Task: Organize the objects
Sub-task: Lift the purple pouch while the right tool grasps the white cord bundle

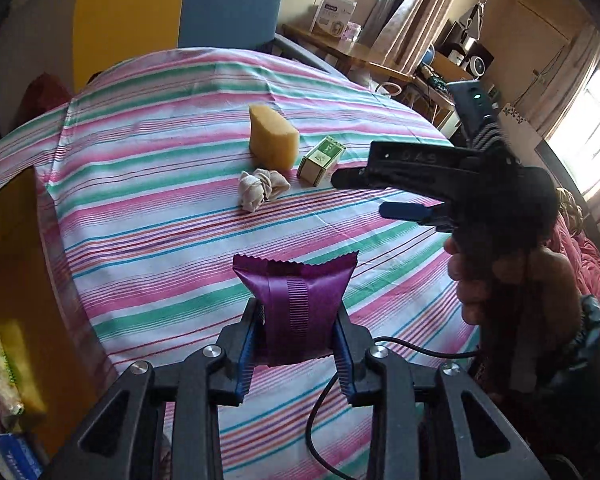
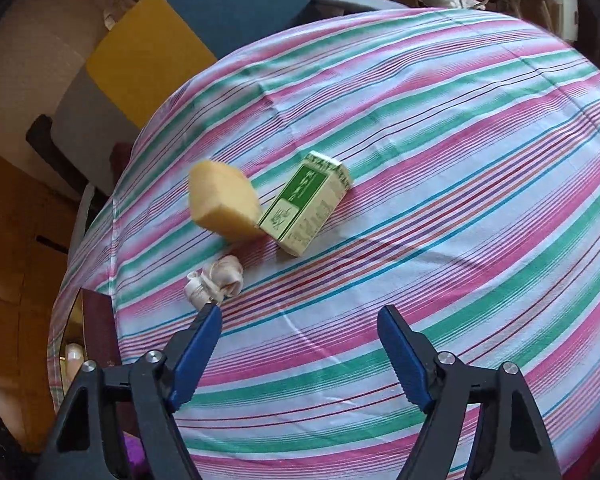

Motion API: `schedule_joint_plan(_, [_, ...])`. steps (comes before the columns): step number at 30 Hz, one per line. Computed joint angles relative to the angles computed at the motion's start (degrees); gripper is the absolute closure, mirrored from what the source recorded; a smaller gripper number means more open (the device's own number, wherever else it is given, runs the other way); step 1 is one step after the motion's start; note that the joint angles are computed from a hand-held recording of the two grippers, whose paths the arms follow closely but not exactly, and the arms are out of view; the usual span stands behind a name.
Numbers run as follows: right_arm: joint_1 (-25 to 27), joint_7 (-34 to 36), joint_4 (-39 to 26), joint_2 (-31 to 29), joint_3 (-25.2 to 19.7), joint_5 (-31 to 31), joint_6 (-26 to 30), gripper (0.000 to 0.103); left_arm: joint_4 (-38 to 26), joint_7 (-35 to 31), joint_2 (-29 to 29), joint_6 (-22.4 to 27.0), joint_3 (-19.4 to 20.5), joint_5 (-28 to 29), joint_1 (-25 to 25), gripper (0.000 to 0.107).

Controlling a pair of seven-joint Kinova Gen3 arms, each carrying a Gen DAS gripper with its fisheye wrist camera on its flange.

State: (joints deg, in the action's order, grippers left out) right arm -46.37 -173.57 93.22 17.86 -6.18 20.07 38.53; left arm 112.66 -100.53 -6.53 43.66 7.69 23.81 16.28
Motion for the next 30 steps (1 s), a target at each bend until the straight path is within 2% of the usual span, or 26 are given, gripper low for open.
schedule_joint_plan(2, [2.14, 2.97, -0.07, 0.73, -1.66, -3.66, -2.29, 0.031, 1.82, -3.11, -3.34, 1.54, -2.53, 2.18, -0.7, 0.075])
schedule_joint_plan(5, [3.68, 5.12, 0.3, 1.6, -2.31, -8.3, -6.82, 0.031, 3.97, -5.8, -6.24, 3.0, -5.13, 4.29, -1.8, 0.075])
schedule_joint_plan(11, [2.13, 3.8, -5.71, 7.07, 0.37, -11.88, -6.36, 0.033, 7.04, -10.98, -12.36, 6.88, -10.28, 6.71, -4.23, 0.075])
schedule_joint_plan(12, [1.75, 3.57, -7.2, 8.21, 0.94, -12.04, -5.53, 0.039, 7.32, -11.42, -13.07, 7.51, -10.99, 6.97, -4.67, 0.075])
schedule_joint_plan(15, [-0.17, 0.64, -12.75, 11.29, 2.28, -8.35, -0.79, 0.04, 7.81, -12.86, -14.89, 9.74, -13.44, 7.85, -6.11, 0.075])
schedule_joint_plan(17, [-0.75, 1.3, -17.48, 13.58, 2.57, -7.34, 3.87, 0.043, 8.11, -13.68, -15.63, 10.81, -14.63, 8.43, -7.02, 0.075])
schedule_joint_plan(18, [-1.5, 2.98, -19.88, 14.72, 3.64, -8.18, 6.2, 0.045, 8.34, -13.9, -16.17, 11.11, -14.85, 8.51, -7.49, 0.075])
schedule_joint_plan(19, [-1.93, 5.31, -22.23, 15.89, 3.96, -8.12, 8.53, 0.058, 8.61, -14.29, -16.6, 11.33, -15.19, 8.62, -7.86, 0.075])
schedule_joint_plan(20, [-2.28, 7.64, -24.59, 17.08, 3.81, -7.51, 10.86, 0.063, 8.89, -14.68, -16.98, 11.45, -15.56, 8.75, -8.22, 0.075])
schedule_joint_plan(22, [-4.4, 12.3, -28.58, 18.65, 5.47, -7.28, 15.53, 0.068, 9.48, -15.24, -17.6, 11.91, -16.63, 8.86, -9.1, 0.075])
schedule_joint_plan(24, [-6.07, 16.96, -32.07, 19.83, 6.0, -6.46, 20.19, 0.069, 9.88, -15.91, -17.9, 12.39, -17.93, 8.87, -10.13, 0.075])
schedule_joint_plan(26, [-6.71, 21.44, -33.98, 20.18, 4.0, -3.85, 23.84, 0.07, 9.98, -16.74, -18.47, 13.19, -19.54, 8.8, -11.24, 0.075])
schedule_joint_plan(28, [-6.84, 25.59, -32.74, 19.27, 1.21, -2.09, 23.89, 0.07, 10.17, -17.68, -19.42, 13.76, -21.34, 8.46, -12.64, 0.075])
schedule_joint_plan(30, [-7.79, 28.87, -30.6, 18.22, 0.72, -2.88, 22.72, 0.07, 10.34, -17.94, -20.14, 14.27, -23.1, 7.59, -14.49, 0.075])
